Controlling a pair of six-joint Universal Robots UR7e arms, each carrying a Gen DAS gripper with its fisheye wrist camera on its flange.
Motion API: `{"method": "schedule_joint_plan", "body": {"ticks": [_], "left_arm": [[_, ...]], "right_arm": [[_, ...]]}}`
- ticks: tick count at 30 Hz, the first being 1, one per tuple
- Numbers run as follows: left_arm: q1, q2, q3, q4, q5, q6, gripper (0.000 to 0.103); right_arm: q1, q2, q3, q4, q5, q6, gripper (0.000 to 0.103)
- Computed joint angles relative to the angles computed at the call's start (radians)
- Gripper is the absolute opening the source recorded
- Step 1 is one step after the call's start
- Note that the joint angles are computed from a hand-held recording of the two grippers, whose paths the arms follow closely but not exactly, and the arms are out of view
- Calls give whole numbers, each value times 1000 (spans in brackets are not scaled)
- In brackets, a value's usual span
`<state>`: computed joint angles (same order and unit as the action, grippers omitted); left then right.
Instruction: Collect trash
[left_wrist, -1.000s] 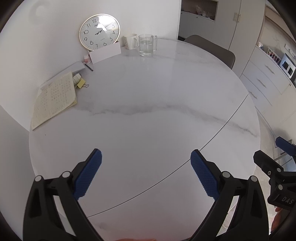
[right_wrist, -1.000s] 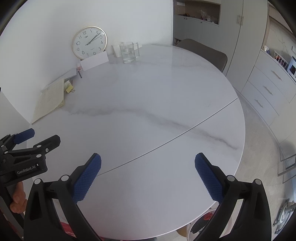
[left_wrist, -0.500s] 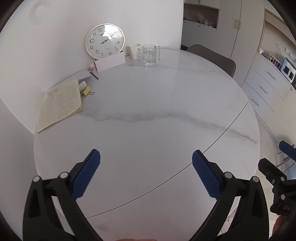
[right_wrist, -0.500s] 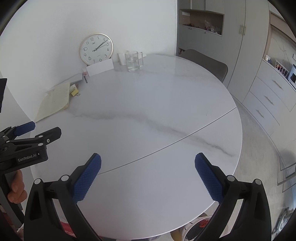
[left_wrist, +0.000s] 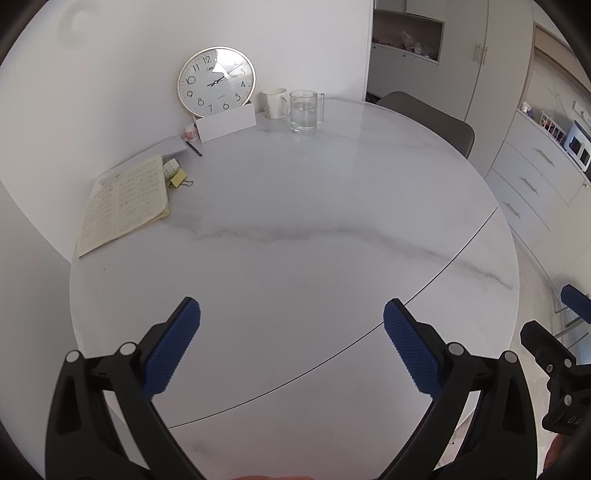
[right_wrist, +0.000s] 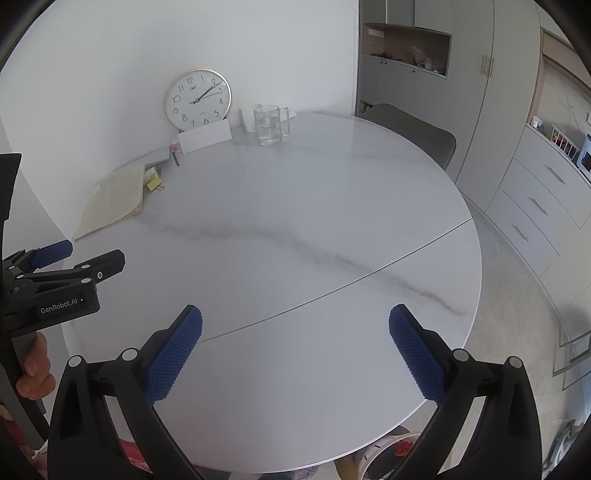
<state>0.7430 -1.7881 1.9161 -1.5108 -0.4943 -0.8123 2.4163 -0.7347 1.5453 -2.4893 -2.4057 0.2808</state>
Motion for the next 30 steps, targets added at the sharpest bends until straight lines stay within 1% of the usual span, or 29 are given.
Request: {"method": "schedule_joint_plan", "body": {"ticks": [30], "left_arm": [[5, -6, -8, 17, 8, -1, 95]], "right_arm": [[-3, 0, 7, 8, 4, 14, 101]]}}
